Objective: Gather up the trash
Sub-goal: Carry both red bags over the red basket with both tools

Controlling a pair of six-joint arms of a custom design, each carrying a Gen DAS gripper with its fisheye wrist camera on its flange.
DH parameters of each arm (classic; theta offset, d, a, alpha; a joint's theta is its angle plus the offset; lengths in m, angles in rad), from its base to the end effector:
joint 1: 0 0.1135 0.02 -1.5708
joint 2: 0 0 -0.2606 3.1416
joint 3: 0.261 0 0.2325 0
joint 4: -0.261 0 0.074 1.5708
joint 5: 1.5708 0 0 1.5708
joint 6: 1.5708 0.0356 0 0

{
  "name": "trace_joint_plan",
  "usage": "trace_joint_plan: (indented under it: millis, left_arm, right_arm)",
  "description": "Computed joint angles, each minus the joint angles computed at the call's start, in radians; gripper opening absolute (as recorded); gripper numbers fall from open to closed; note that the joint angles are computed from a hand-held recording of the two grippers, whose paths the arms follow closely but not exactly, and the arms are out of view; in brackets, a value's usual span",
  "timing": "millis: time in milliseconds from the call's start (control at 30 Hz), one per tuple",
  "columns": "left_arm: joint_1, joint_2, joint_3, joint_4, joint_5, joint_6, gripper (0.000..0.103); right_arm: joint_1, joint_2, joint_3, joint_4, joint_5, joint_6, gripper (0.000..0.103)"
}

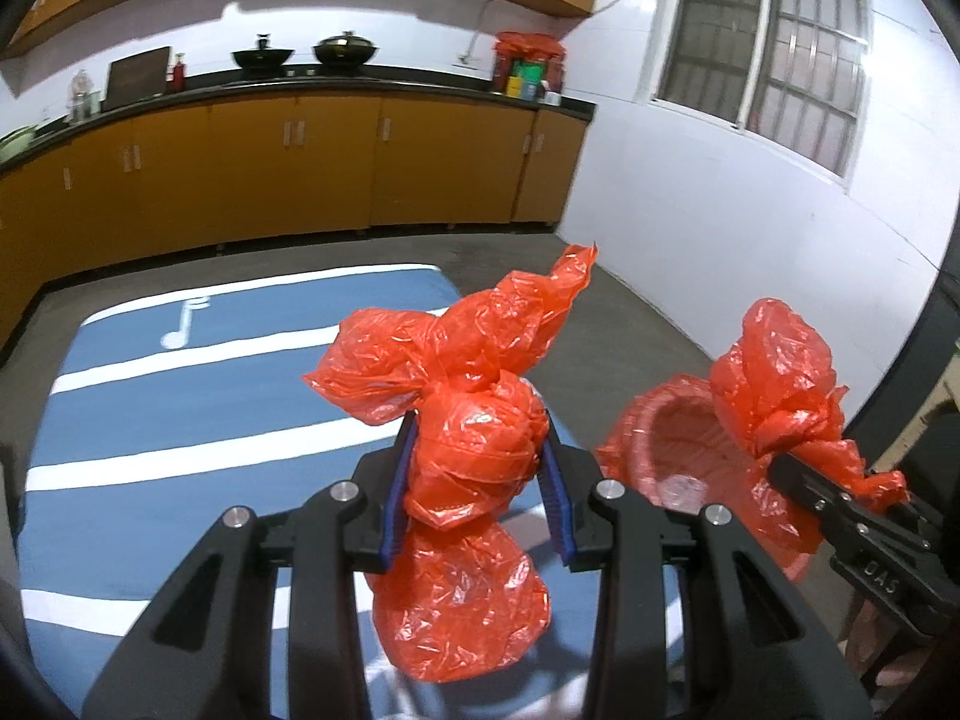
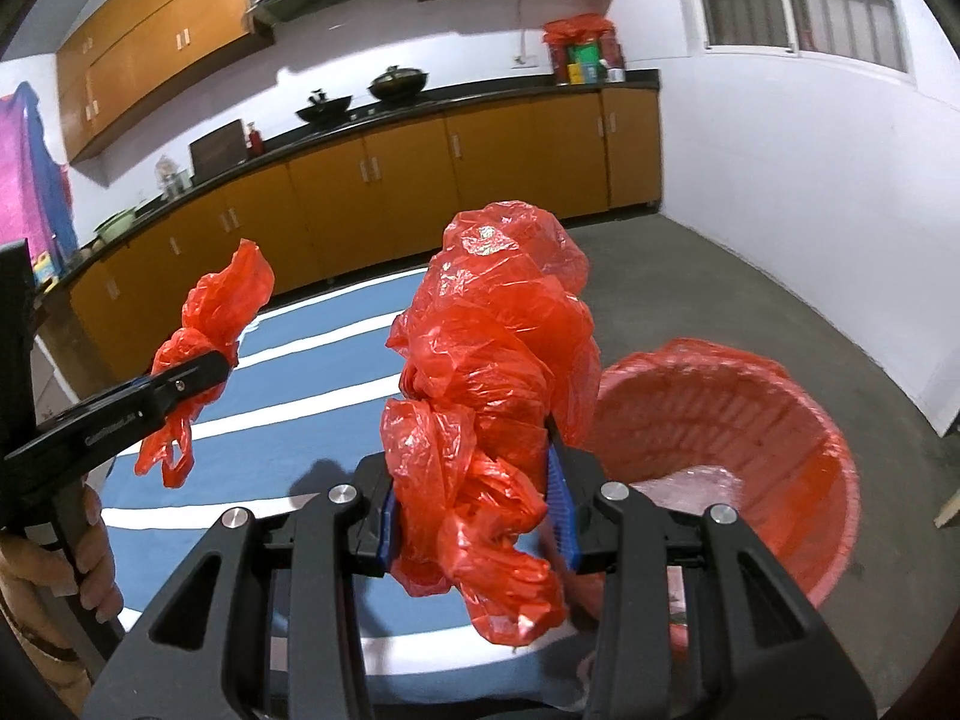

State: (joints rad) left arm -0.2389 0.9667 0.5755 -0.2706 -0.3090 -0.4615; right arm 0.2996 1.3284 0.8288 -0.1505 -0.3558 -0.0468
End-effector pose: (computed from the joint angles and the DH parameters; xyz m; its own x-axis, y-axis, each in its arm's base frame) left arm 0.1849 -0.0339 0.2315 -0.5312 -0.3072 -0.7896 -0.2727 0.9443 -0.1839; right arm 0.2532 0.0912 0.2465 -0.5523 -0.2165 -0.8050 -0.5680 0.8045 0.1734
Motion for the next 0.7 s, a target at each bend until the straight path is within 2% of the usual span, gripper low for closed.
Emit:
trace_joint_plan:
  millis: [400,700]
  left_arm:
    - [-0.182,0.228,0.103,0.115,-0.010,-0.037,0.037]
    - [-0.257,0.408,0.211,0.185,0.022,-0.024,0.037]
  right_arm:
    - [-0.221,0.000,-0.003,-0.005,-0.057,-0.050,0.039]
    - [-0.311,0.017,0.004,0.001,-0.063,-0.068,0.039]
